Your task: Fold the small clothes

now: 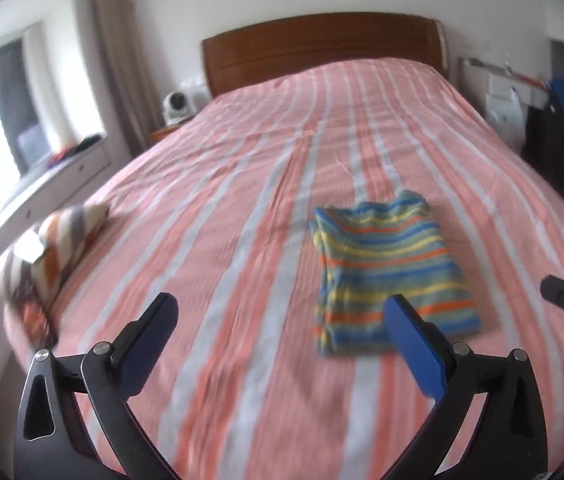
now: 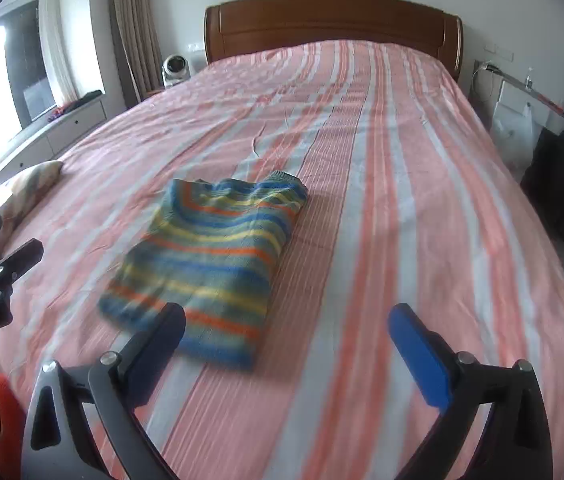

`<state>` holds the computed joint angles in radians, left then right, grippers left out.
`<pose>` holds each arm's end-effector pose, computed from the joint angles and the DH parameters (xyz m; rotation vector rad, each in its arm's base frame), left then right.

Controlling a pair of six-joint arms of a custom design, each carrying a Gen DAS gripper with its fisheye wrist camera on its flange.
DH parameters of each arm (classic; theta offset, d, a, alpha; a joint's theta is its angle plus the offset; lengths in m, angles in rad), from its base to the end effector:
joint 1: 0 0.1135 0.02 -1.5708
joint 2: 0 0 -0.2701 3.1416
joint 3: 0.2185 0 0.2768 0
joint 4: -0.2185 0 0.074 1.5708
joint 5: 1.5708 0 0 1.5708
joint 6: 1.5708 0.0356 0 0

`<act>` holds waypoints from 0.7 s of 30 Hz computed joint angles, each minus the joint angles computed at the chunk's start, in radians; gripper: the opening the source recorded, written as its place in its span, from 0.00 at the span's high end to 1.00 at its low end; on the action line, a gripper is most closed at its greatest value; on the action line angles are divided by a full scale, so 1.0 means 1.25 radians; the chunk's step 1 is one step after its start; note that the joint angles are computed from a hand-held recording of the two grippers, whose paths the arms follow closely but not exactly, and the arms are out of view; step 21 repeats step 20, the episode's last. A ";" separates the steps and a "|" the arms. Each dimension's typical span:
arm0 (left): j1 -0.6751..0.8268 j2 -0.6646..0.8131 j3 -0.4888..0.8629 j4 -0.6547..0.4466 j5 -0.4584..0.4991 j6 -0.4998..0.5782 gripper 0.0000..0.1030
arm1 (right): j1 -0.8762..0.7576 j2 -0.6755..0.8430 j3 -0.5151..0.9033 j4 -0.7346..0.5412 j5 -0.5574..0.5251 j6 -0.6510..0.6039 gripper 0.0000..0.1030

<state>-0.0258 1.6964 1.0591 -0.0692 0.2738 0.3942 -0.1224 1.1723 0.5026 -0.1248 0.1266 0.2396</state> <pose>0.3887 -0.0197 0.1986 0.6072 2.1649 -0.1143 0.2385 -0.0339 0.1637 0.4847 2.3088 -0.0928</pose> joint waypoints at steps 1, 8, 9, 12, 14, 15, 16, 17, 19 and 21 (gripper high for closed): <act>0.001 -0.016 -0.007 -0.027 -0.006 -0.003 0.00 | 0.007 -0.063 -0.019 -0.042 0.012 0.013 0.02; 0.035 -0.085 -0.031 -0.213 0.036 0.038 0.00 | 0.197 -0.304 -0.037 -0.317 0.142 0.160 0.01; 0.036 -0.095 -0.036 -0.221 0.043 0.041 0.00 | 0.220 -0.307 -0.033 -0.332 0.158 0.167 0.01; 0.032 -0.126 -0.064 -0.204 0.035 0.042 0.00 | 0.318 -0.299 -0.022 -0.368 0.240 0.201 0.01; 0.036 -0.140 -0.078 -0.192 0.041 0.044 0.00 | 0.364 -0.289 -0.018 -0.378 0.280 0.227 0.01; 0.041 -0.146 -0.081 -0.191 0.050 0.047 0.00 | 0.379 -0.289 -0.015 -0.386 0.287 0.241 0.01; 0.045 -0.150 -0.085 -0.186 0.057 0.046 0.00 | 0.383 -0.290 -0.013 -0.388 0.287 0.245 0.01; 0.049 -0.157 -0.090 -0.180 0.060 0.040 0.00 | 0.393 -0.295 -0.012 -0.391 0.289 0.251 0.01; 0.056 -0.162 -0.095 -0.176 0.066 0.034 0.00 | 0.404 -0.297 -0.008 -0.397 0.299 0.256 0.01; 0.058 -0.163 -0.096 -0.175 0.068 0.038 0.00 | 0.411 -0.298 -0.007 -0.399 0.304 0.260 0.01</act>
